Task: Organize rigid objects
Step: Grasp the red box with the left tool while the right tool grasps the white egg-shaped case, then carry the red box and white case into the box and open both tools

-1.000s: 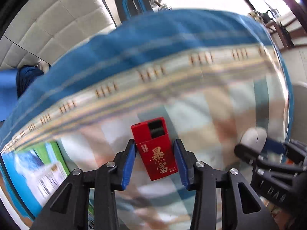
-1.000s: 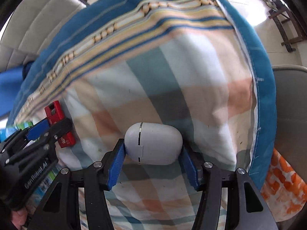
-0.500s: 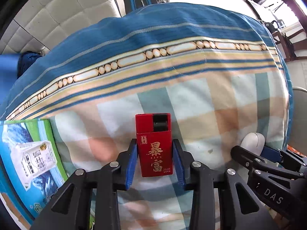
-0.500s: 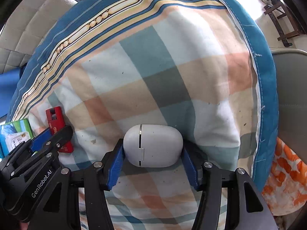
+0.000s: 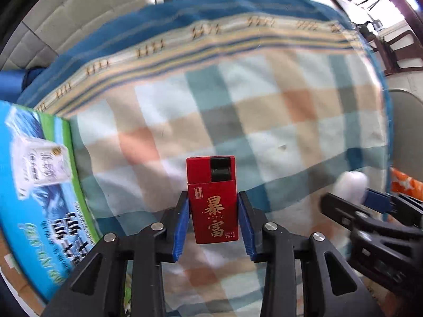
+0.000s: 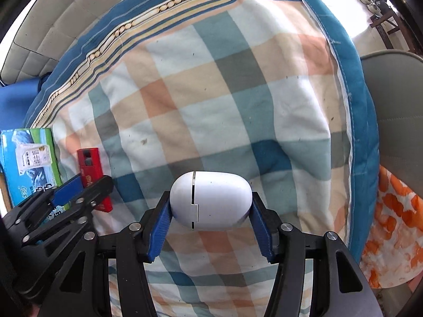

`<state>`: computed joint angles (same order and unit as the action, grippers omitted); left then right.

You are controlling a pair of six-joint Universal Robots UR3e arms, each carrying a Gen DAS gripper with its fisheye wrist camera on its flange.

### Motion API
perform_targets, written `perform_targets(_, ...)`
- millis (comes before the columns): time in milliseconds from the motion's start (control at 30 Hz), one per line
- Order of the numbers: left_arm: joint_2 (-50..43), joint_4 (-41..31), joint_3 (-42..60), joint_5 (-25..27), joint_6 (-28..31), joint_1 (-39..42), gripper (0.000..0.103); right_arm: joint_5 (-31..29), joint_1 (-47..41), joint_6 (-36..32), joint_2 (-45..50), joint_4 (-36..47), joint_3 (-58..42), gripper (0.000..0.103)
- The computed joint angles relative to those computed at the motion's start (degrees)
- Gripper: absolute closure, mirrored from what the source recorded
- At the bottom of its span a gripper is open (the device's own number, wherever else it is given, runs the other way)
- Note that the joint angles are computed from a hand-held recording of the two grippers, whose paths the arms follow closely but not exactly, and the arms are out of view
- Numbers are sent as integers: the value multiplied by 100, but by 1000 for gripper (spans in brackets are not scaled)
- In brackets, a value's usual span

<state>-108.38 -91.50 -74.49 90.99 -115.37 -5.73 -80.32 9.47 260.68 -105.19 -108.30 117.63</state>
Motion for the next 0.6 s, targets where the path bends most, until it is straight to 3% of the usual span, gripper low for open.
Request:
perform_targets(100, 289, 585, -705, 146, 97, -54, 68, -15, 287, 300, 165, -213, 37, 44)
perform_targets(333, 87, 7, 2, 14, 130, 59, 71, -104, 664, 670, 471, -291, -272, 44)
perform_targets(500, 313, -1132, 868, -463, 580, 503, 71, -367, 1159, 973, 681, 201, -1119, 44)
perform_targets(600, 267, -2239, 1958, -862, 905, 860, 71, -590, 1445, 1111, 913, 713, -1941, 44)
